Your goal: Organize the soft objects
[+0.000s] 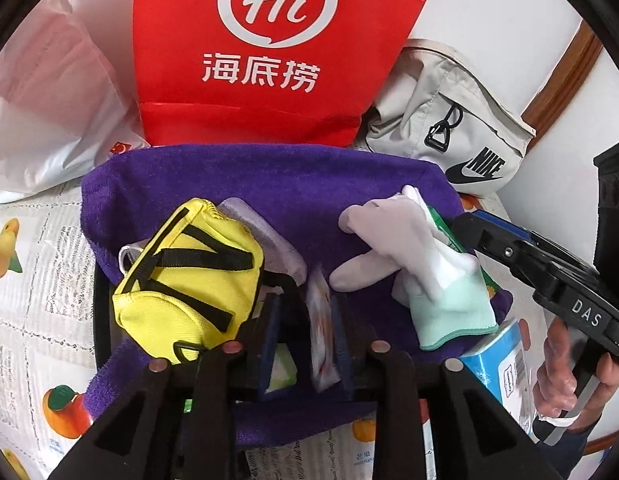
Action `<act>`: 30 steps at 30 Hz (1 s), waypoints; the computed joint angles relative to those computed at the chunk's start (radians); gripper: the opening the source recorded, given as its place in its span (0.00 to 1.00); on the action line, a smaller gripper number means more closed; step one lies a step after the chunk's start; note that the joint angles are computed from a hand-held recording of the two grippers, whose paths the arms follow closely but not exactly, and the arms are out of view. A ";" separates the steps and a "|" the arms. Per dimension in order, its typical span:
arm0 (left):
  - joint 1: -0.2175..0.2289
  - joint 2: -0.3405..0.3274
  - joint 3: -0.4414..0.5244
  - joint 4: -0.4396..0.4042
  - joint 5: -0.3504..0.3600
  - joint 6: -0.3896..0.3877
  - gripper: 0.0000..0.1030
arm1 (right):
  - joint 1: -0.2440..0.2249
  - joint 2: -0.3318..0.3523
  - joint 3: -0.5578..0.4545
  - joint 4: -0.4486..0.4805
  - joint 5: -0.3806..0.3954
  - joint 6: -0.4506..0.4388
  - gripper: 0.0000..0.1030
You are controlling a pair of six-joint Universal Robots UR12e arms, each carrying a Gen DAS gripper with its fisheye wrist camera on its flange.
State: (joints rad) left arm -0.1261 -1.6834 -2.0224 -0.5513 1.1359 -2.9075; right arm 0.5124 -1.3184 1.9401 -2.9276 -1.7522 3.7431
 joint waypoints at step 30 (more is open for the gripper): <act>0.055 0.349 -0.212 0.111 0.080 0.027 0.78 | 0.241 -0.134 0.034 0.181 -0.350 0.238 0.87</act>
